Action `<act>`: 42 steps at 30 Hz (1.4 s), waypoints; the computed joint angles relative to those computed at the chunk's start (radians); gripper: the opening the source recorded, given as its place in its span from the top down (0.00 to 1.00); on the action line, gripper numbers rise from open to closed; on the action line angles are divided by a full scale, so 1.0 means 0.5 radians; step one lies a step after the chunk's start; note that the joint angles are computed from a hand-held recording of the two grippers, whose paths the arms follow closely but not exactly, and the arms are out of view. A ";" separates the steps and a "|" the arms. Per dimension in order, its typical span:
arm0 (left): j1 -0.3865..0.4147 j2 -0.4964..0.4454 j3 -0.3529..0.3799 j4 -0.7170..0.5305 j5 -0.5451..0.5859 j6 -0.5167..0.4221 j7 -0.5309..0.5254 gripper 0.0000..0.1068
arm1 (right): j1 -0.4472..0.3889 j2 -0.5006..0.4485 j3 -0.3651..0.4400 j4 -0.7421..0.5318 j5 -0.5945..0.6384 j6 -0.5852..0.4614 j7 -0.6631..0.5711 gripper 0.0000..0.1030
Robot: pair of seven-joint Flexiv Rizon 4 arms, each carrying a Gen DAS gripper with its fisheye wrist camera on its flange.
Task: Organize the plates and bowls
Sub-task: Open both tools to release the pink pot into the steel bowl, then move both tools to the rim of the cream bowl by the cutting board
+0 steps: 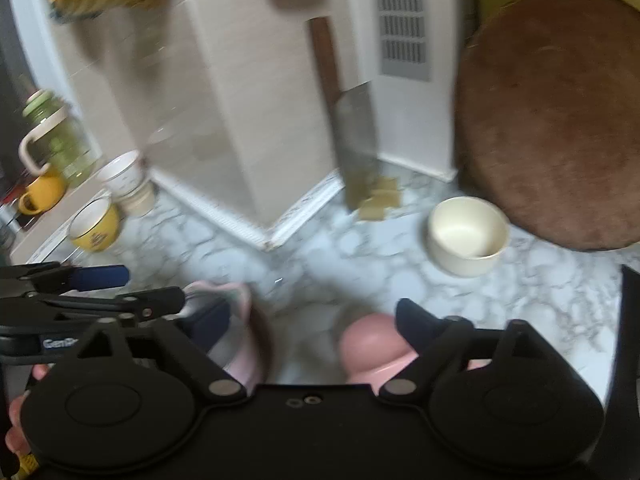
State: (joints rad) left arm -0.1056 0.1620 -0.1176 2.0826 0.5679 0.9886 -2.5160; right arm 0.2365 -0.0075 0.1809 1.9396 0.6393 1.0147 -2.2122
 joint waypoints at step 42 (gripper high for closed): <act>-0.426 -1.640 0.476 -1.566 -0.592 -0.207 0.435 0.31 | -0.332 -1.245 0.018 -1.047 -0.940 0.060 0.965 0.25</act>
